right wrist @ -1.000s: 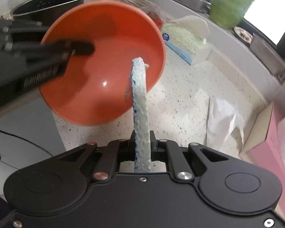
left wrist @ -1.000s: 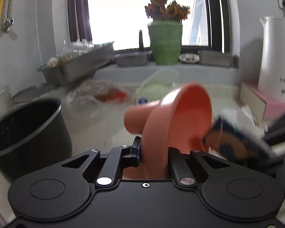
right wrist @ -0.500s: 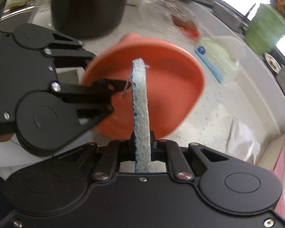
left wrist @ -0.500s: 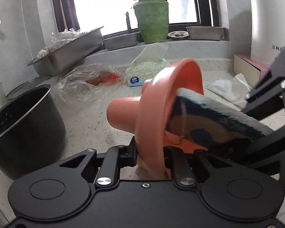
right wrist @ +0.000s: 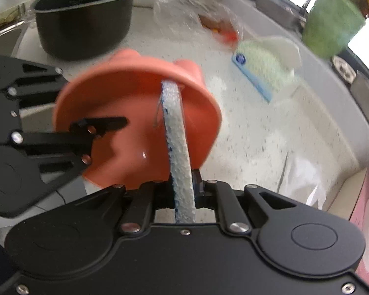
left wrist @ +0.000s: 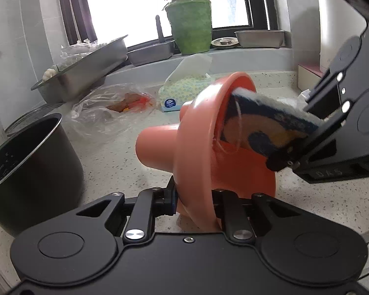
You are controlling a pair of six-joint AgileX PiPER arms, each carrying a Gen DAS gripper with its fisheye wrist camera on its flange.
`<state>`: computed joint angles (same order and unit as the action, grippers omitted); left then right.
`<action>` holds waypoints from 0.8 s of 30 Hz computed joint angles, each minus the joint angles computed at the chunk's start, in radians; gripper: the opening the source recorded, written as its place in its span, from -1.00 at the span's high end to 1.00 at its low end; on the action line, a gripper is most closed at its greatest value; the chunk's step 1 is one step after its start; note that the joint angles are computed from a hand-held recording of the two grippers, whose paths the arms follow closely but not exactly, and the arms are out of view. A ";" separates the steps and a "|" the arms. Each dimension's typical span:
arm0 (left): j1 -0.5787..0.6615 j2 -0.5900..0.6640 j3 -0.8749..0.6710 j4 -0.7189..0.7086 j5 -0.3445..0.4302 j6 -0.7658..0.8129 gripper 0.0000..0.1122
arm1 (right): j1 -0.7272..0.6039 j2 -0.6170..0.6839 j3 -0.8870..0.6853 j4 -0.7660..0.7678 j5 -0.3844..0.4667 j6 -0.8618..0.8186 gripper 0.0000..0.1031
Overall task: Clean bowl
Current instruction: 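Rotate the bowl with the left tool while the right tool scrubs along the rim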
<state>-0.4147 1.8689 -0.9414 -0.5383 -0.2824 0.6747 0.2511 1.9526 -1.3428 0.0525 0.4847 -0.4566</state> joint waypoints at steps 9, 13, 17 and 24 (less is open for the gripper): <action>0.014 0.004 -0.013 0.071 0.025 -0.072 0.71 | -0.018 0.008 0.014 0.056 0.057 -0.003 0.79; 0.020 0.005 -0.021 0.089 0.039 -0.098 0.71 | -0.003 -0.005 0.026 0.087 0.078 -0.046 0.79; 0.024 0.005 -0.029 0.093 0.056 -0.113 0.70 | 0.007 -0.025 0.063 0.167 0.057 -0.134 0.78; 0.059 0.009 -0.065 0.261 0.136 -0.348 0.59 | -0.018 -0.070 0.125 0.271 -0.010 -0.210 0.72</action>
